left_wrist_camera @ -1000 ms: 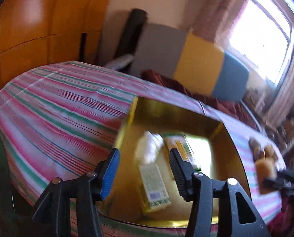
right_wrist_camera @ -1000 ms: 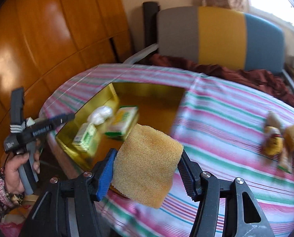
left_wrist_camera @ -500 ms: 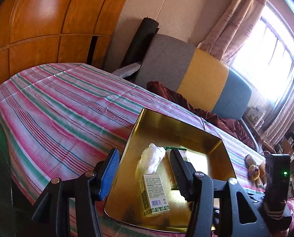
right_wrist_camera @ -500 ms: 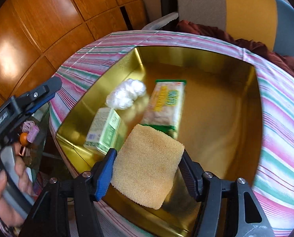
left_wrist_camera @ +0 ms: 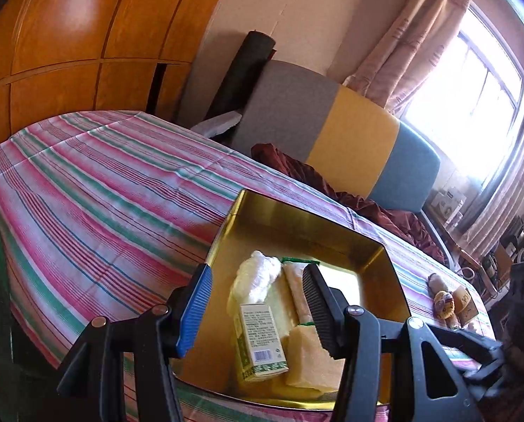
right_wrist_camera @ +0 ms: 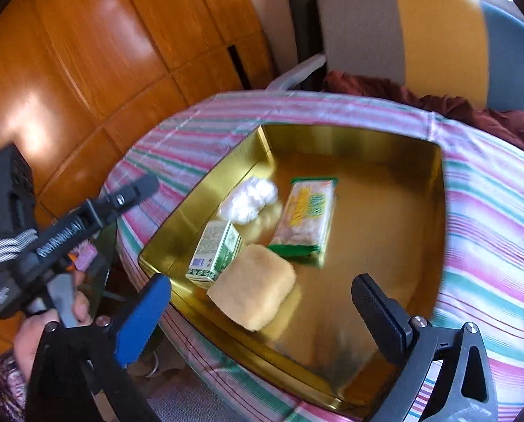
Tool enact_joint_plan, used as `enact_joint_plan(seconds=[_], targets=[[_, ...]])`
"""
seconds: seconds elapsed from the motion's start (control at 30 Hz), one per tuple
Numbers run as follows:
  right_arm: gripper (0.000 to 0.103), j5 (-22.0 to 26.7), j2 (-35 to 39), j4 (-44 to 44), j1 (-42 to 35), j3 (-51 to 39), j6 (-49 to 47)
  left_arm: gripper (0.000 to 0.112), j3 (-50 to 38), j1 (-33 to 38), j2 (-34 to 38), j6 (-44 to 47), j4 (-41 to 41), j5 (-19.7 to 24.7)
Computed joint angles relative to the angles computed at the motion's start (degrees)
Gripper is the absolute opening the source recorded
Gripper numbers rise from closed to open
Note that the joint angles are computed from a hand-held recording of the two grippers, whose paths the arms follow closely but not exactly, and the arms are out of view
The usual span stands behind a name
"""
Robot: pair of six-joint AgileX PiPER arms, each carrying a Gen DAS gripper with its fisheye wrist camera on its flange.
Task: Organize objects
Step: 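Lower the yellow sponge into the gold tray and open the right tool, then move the right tool to the clear cracker pack and grasp it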
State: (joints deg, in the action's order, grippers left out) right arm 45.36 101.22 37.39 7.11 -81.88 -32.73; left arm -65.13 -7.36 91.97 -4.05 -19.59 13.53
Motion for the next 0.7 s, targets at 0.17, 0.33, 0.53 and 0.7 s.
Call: enact_joint_plan(seconds=[0.17, 0.33, 0.53, 0.7], targets=[[0.103, 1.67, -2.6, -6.78, -4.17, 0.7, 4.41, 0.054, -1.02, -1.65, 0.99, 2.0, -1.39, 2.37], [0.103, 0.17, -4.8, -21.35, -6.87, 3.14, 11.47, 0.054, -0.74, -3.91, 0.63, 3.47, -1.49, 2.66], [0.103, 3.05, -2.06, -34.37, -12.18, 4.0, 19.62, 0.054, -0.57, -5.91, -0.44, 7.16, -4.9, 3.31], [0.103, 4.03, -0.45, -30.8, -22.46, 5.62, 17.73, 0.054, -0.33, -8.18, -1.27, 12.86, -9.14, 2.94]])
